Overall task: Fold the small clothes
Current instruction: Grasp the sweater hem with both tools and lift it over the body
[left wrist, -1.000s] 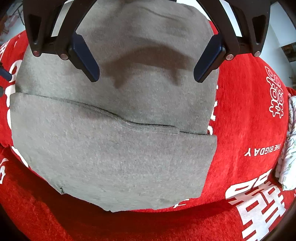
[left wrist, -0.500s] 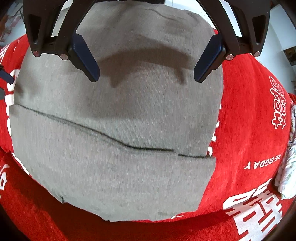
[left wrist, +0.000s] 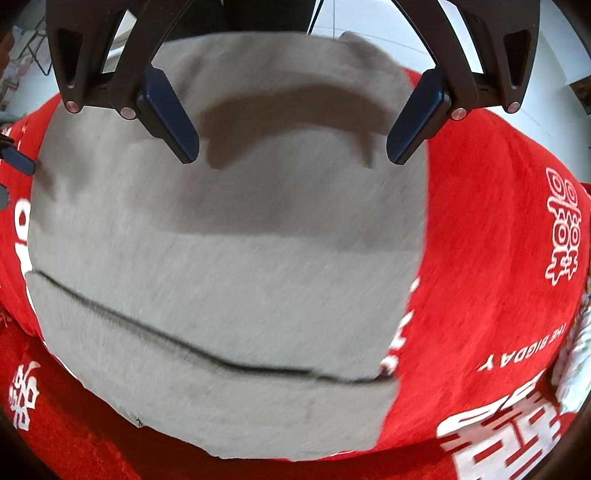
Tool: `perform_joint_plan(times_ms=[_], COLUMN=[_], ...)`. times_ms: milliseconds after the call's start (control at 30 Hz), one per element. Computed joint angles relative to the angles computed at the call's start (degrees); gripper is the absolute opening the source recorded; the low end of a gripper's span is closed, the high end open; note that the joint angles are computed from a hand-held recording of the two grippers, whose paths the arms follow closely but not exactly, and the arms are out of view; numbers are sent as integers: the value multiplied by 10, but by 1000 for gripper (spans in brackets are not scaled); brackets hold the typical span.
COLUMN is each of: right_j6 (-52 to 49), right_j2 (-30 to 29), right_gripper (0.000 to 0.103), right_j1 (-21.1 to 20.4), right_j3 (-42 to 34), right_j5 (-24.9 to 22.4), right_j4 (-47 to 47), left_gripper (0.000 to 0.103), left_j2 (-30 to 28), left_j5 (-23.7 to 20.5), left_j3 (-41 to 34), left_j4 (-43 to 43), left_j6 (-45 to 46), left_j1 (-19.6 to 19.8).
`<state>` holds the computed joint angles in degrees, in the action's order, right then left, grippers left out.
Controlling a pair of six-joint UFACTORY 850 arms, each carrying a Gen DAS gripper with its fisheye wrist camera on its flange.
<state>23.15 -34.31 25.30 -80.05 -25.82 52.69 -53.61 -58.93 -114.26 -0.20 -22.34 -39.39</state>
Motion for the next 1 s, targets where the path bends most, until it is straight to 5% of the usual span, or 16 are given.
perform_joint_plan(times_ms=[333,500,833,867,967,1000], right_j6=[-96,-91,-346,-360,-412,-430], right_j2=[52,48,6,7,22,32], right_gripper=[102,102,101,98,64,40], right_j1=[66,82,98,101,108,110], right_j3=[110,141,186,189,211,222], right_j5=[33,5,-9,-7,-9,-8], right_j4=[159,154,458,484,580,603], left_gripper=[102,102,101,99,76,61], left_j2=[134,151,165,169,182,188], left_j5=[97,118,156,154,153,152], left_j3=[250,310,378,386,404,408], left_j4=[-46,-91,-235,-249,-278,-279], left_j6=[64,85,163,175,218,230], left_j1=[32,43,63,68,81,82])
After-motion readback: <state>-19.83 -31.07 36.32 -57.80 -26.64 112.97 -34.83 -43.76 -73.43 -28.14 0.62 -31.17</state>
